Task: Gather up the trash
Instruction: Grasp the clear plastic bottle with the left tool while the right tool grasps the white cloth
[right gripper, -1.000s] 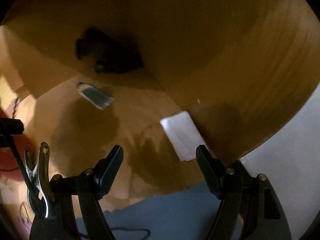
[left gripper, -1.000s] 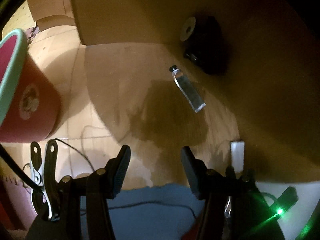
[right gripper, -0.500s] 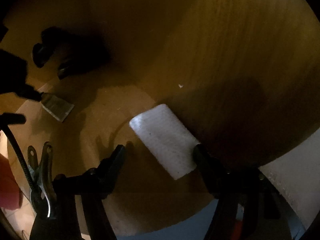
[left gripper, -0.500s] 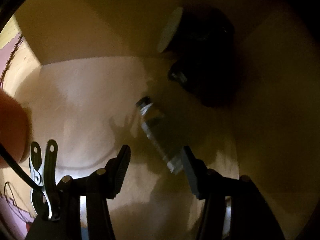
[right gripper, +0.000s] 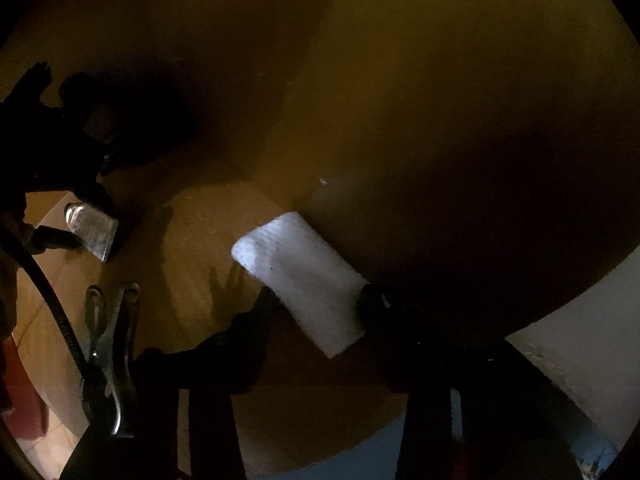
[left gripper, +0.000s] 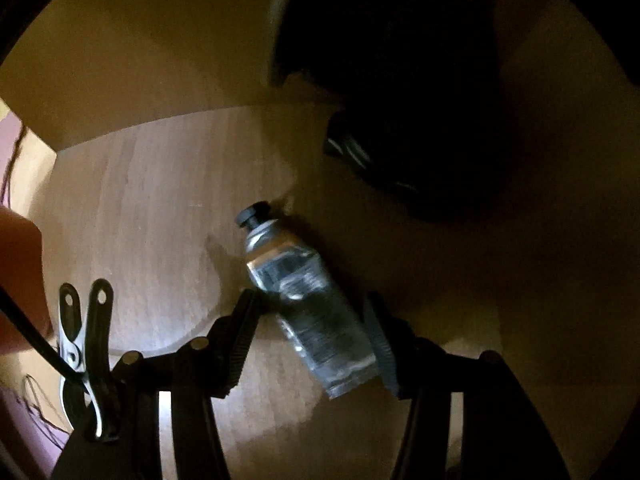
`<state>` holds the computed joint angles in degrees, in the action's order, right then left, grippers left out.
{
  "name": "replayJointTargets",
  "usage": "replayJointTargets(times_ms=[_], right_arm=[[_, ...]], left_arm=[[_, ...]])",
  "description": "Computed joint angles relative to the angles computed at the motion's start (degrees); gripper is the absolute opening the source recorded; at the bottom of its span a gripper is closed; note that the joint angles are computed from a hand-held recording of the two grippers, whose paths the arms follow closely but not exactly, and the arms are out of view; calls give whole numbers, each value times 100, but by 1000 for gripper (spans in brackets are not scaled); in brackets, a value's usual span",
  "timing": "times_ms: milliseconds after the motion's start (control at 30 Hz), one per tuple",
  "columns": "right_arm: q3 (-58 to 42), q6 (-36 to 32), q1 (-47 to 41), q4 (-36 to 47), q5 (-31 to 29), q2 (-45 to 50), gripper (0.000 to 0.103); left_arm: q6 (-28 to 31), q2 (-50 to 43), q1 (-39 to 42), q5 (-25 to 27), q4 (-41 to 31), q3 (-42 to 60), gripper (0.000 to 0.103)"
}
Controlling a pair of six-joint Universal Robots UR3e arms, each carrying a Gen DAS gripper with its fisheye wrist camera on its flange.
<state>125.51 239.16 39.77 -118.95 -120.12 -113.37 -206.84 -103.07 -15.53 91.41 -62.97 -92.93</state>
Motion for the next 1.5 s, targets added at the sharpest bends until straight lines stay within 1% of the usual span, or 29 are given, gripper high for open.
replayJointTargets(times_ms=[100, 167, 267, 400, 433, 467, 533, 600, 633, 667, 700, 733, 767, 800, 900, 967, 1000, 1100, 1133, 1167, 1200, 1233, 1300, 1333, 1367, 1400, 1433, 1467, 1500], right_arm=[[34, 12, -67, 24, 54, -85, 37], [-63, 146, -9, 164, 89, -66, 36], [-249, 285, 206, 210, 154, 104, 36], [-510, 439, 525, 204, 226, 374, 36], [-593, 521, 605, 260, 223, 432, 36], [-625, 650, 688, 376, 184, 404, 36], [-683, 806, 712, 467, 66, 417, 36], [-852, 1136, 903, 759, -228, 475, 39], [-938, 1214, 951, 925, -360, 503, 45], [-972, 1171, 938, 1012, -448, 507, 53], [-952, 1068, 902, 992, -466, 493, 56], [-803, 766, 760, 807, -368, 404, 62], [-738, 630, 688, 725, -264, 368, 63], [-653, 548, 605, 681, -129, 306, 63], [-612, 588, 652, 601, -33, 380, 64], [-568, 380, 624, 574, 28, 396, 64], [-449, 98, 403, 366, 115, 368, 64], [-272, -35, 299, 216, 169, 162, 66], [-271, -65, 304, 221, 165, 151, 66], [-232, -117, 295, 192, 170, 105, 67], [-219, -124, 301, 191, 165, 82, 67], [-172, -264, 178, 43, 196, 106, 67], [-193, -252, 205, 93, 206, 79, 67], [-204, -241, 224, 142, 230, 43, 67], [-185, -292, 178, 145, 271, -9, 67], [-135, -438, 65, 137, 421, -149, 67], [-248, -786, -288, 162, 415, -234, 67], [-195, -923, -402, 152, 532, -361, 64], [-215, -917, -387, 163, 517, -355, 61]], left_arm=[[115, 55, -122, 169, 34, -111, 52], [244, 200, -143, 209, 79, -287, 39], [514, 491, -47, 42, 65, -588, 31], [930, 1020, 287, -296, -114, -1050, 24], [1024, 1126, 372, -358, -152, -1154, 19], [1107, 1219, 433, -366, -229, -1233, 8], [1319, 1456, 594, -489, -250, -1418, 7], [1676, 1628, 738, -677, -161, -1532, 7], [1750, 1668, 701, -641, -94, -1535, 11], [1773, 1750, 716, -632, -58, -1587, 21], [1731, 1771, 715, -659, 22, -1607, 29], [1660, 1750, 712, -693, 66, -1593, 48], [1534, 1659, 673, -674, 74, -1516, 56], [1353, 1514, 569, -638, 137, -1421, 56], [1073, 1238, 503, -567, 82, -1271, 56], [850, 925, 432, -387, 37, -1028, 57], [762, 869, 415, -320, 76, -994, 58], [693, 873, 484, -368, -37, -957, 59], [817, 783, 639, -451, -89, -841, 59], [778, 695, 647, -444, -191, -716, 59], [681, 367, 591, -418, -167, -380, 59], [611, 278, 600, -322, -241, -285, 59], [477, 121, 611, -146, -319, -174, 60], [448, 97, 606, -63, -202, -188, 61], [474, -19, 611, -54, -254, -76, 64], [489, -120, 579, -2, -235, 14, 64], [511, -251, 529, 100, -276, 156, 65], [536, -401, 465, 234, -331, 325, 65], [471, -428, 347, 327, -426, 433, 66]])
